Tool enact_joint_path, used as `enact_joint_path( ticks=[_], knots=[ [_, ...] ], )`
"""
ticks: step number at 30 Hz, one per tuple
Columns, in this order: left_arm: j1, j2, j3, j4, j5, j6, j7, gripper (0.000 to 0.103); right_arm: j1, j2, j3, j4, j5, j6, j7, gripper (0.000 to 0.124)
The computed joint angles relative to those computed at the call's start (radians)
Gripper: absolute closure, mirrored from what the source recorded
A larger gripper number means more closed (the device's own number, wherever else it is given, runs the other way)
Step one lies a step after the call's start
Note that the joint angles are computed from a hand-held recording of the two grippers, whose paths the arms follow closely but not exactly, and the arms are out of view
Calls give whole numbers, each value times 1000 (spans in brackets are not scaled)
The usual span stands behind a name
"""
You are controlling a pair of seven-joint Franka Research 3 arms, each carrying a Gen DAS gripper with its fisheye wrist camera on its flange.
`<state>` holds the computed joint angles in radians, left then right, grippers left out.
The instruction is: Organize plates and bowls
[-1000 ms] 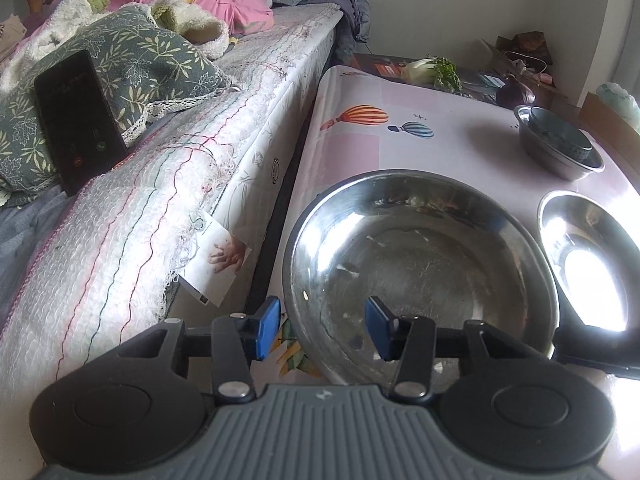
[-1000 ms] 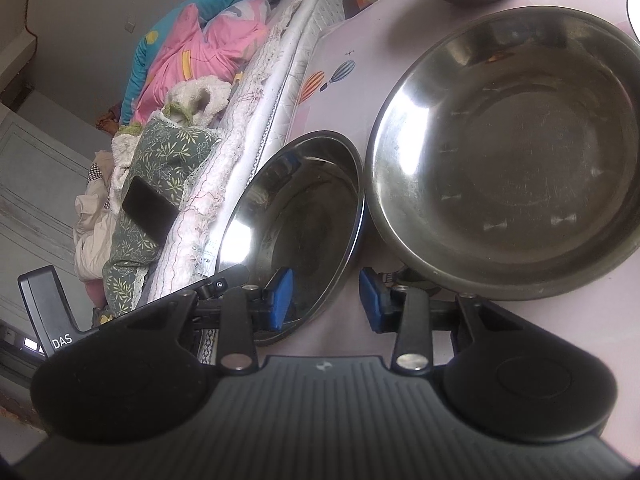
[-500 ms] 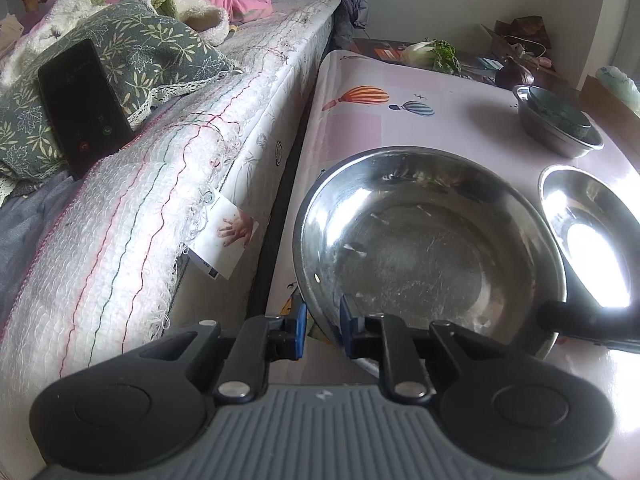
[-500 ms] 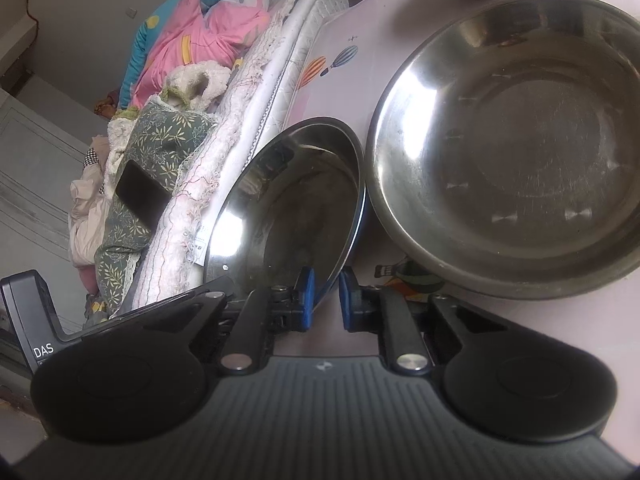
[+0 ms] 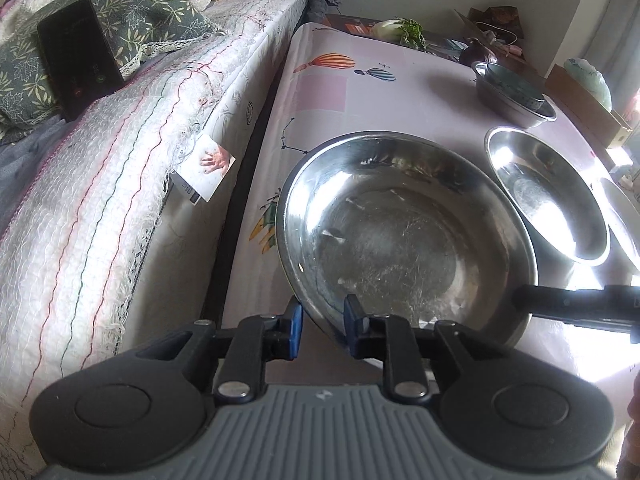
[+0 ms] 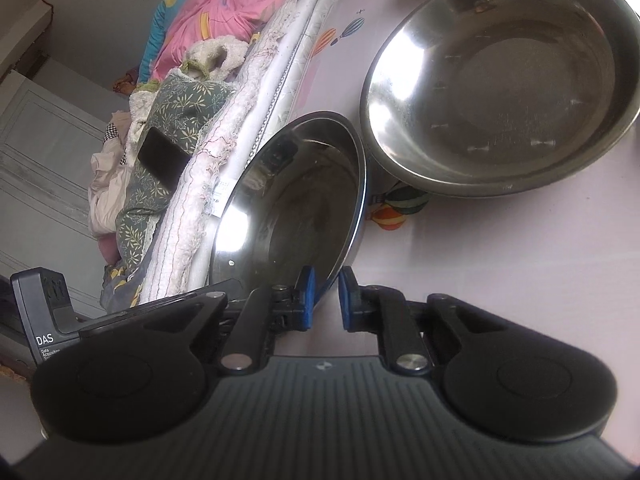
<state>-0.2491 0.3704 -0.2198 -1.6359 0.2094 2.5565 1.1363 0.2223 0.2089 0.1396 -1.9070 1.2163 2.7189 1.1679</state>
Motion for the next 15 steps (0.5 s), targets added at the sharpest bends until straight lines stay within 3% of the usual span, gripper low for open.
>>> enact_joint_path(
  ticks=[2,6,11,15],
  knots=[
    [5,-18,0,-25,-7,8,-3,78,-3,-20,3,-25,26,-8,-19,112],
    [-8,-37,22,-44,44,35,-54,58,15,-48,-9,-53,-16,12,1,109],
    [-36,14,49,24,129,45,-103,55,38,-40,-26,-47,-166,104,106,107],
    [-81,88,87,125,236,-10,-154,57,44,-4,-28,-24,-277,156,187,107]
  ],
)
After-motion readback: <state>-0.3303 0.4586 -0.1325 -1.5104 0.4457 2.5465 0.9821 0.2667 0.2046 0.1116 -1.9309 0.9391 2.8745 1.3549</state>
